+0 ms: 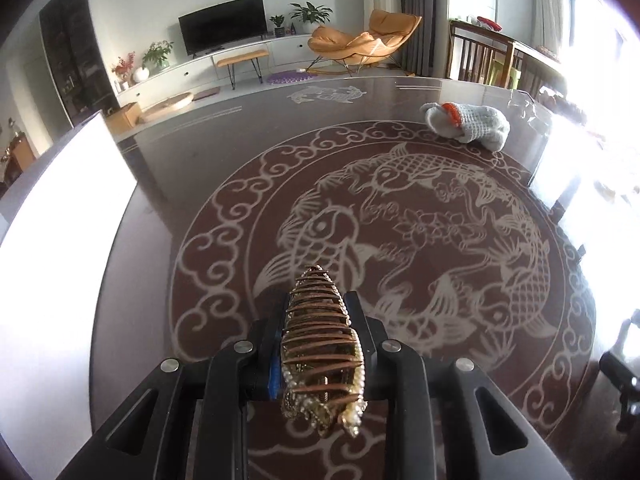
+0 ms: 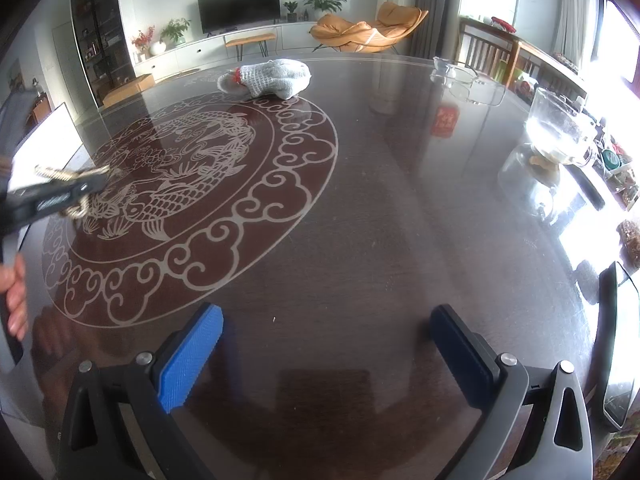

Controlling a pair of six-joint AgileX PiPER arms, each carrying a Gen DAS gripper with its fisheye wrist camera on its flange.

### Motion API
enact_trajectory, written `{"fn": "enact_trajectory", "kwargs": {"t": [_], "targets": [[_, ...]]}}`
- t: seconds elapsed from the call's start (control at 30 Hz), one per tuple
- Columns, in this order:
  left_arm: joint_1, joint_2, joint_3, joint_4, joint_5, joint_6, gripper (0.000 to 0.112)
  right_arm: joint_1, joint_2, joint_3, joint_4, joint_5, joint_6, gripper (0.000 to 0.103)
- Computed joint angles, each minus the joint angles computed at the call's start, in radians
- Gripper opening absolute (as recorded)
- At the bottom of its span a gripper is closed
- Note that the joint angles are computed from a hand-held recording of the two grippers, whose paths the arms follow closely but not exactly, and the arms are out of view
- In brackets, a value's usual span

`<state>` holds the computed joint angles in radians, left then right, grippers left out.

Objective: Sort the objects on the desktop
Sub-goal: 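Lift the ornament with the left gripper while the right gripper grasps the white knit glove, then carry the ornament and glove over the bin with both tools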

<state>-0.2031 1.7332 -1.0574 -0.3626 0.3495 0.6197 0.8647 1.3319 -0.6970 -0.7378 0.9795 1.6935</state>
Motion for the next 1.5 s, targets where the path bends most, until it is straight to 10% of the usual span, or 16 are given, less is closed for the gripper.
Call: {"fn": "enact_trajectory", "kwargs": {"t": [0.27,0.57,0.67,0.9,1.1,1.5], "targets": [[0.088,-0.032,0.066,-0.268,0.014,0.288,0.027,-0.433,0.156,-0.224,0.075,-0.331,-0.696,0.103],[0.105,-0.033,0.072,-0.324,0.031,0.338,0.026,-0.629,0.713,-1.054,0.304,-0.059,-1.505,0.102],[0.106,-0.032,0.072,-0.327,0.032,0.341,0.026,-0.671,0.758,-1.138,0.49,-0.007,-1.614,0.053],[0.112,-0.031,0.069,-0.338,0.04,0.352,0.026,-0.599,0.399,-0.662,0.615,-0.23,-1.361,0.047],[0.145,-0.048,0.092,-0.43,0.073,0.439,0.026,-0.287,0.103,-0.311,0.411,-0.333,-0.778,0.047],[0.307,-0.289,0.383,-0.609,0.231,0.78,0.025,0.347,0.042,-0.113,-0.123,0.026,0.285,0.047]]}}
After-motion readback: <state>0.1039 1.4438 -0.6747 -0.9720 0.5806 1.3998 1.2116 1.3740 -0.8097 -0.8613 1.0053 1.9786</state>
